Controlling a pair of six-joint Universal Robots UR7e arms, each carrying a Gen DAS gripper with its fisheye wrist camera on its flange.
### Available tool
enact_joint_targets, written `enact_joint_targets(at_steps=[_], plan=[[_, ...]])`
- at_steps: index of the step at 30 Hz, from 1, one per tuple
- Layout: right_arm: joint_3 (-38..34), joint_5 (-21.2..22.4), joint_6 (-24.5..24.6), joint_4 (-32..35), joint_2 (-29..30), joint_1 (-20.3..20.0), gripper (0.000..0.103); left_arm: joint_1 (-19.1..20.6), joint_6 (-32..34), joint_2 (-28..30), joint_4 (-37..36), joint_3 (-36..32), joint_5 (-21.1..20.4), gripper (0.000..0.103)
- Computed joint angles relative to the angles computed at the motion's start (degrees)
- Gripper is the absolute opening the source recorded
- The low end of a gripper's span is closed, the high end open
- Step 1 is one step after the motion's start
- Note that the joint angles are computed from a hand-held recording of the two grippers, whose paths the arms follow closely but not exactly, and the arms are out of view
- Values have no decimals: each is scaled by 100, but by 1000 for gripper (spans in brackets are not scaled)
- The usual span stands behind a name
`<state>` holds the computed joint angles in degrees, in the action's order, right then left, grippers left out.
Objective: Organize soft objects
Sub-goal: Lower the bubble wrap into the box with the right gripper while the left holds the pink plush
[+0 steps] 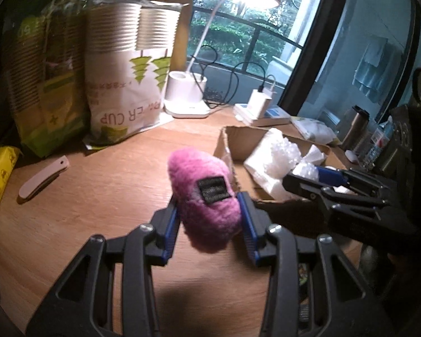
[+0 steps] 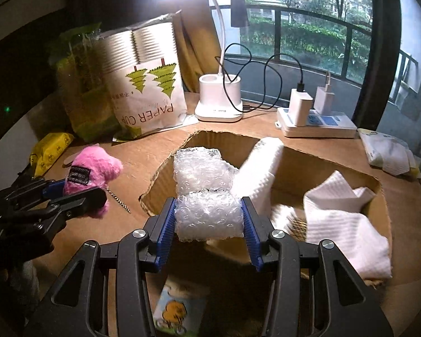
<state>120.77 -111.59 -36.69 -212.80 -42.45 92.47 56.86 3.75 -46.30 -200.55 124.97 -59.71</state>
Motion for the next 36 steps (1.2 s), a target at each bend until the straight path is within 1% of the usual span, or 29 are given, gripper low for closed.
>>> enact_joint_targets(at_steps=[8, 11, 12, 16, 24, 31, 36], plan=[[-459, -234, 76, 308, 335, 118, 48, 167, 17, -41, 47, -25, -109, 41], [-540, -251, 167, 529, 371, 118, 59, 185, 2, -48, 62, -24, -126, 41], [-543, -252, 164, 569, 371, 123, 61, 181, 5, -49, 58, -24, -124, 41], [-510, -247, 156, 547, 346, 127, 63, 145, 9, -29, 42, -47, -102, 41], [-234, -81, 64, 296, 14, 0, 63, -84, 42, 132, 74, -215, -73, 41], [83, 175, 44, 116, -439, -314, 63, -334, 39, 430, 331, -560, -17, 41], [315, 378, 71, 10, -787, -592, 63, -458, 36, 730, 619, -944, -55, 41]])
